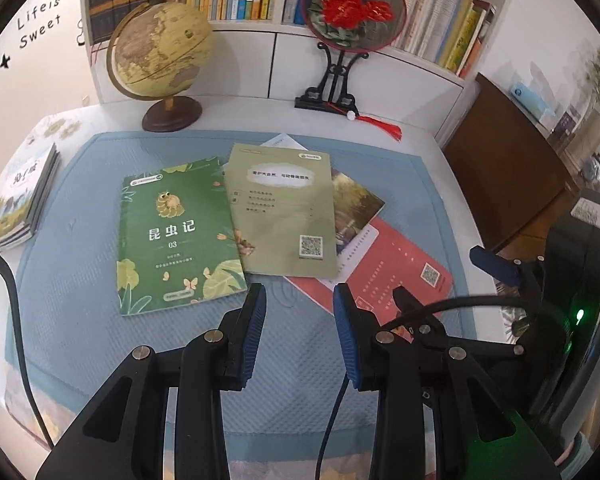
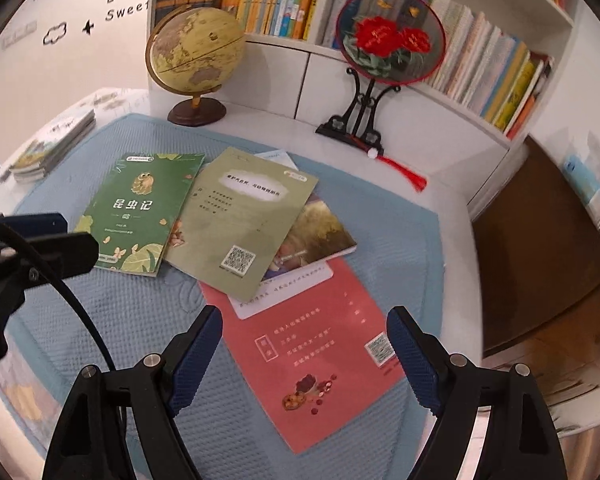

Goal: Organize books

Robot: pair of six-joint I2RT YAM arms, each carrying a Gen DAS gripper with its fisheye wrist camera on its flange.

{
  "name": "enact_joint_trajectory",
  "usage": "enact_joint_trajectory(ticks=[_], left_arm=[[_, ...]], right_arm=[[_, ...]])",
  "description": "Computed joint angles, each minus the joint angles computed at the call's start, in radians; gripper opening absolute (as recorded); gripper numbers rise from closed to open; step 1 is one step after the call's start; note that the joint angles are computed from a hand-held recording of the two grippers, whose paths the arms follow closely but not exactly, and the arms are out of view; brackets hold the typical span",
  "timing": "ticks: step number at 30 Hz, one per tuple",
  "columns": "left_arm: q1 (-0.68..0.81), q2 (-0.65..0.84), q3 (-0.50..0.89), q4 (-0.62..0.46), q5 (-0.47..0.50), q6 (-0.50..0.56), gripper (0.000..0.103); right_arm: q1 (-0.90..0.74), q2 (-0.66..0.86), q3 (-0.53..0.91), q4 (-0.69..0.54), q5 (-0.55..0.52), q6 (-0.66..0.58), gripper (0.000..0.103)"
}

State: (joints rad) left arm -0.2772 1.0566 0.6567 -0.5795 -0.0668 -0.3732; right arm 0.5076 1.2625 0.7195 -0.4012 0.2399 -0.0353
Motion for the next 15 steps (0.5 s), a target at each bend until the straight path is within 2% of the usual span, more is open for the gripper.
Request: enact_joint_trajectory(ticks=[4, 8, 15], left_arm=[[-0.033, 0.036, -0.002, -0.002, -0.031, -0.041, 0.034], [-0.028, 0.047, -0.019, -0.005, -0.039, -0.062, 0.034], [0.093, 0.076, -0.069, 0.037, 0.016, 0.006, 0.034]], right_arm=[[-0.073, -0.011, -0.027, 0.002, -0.111, 0.008, 0.083], [-0.099, 0.012, -0.039, 0.02, -0.149, 0.006, 0.083], [-0.068, 0.133, 0.016, 0.051, -0.193, 0.023, 0.083]])
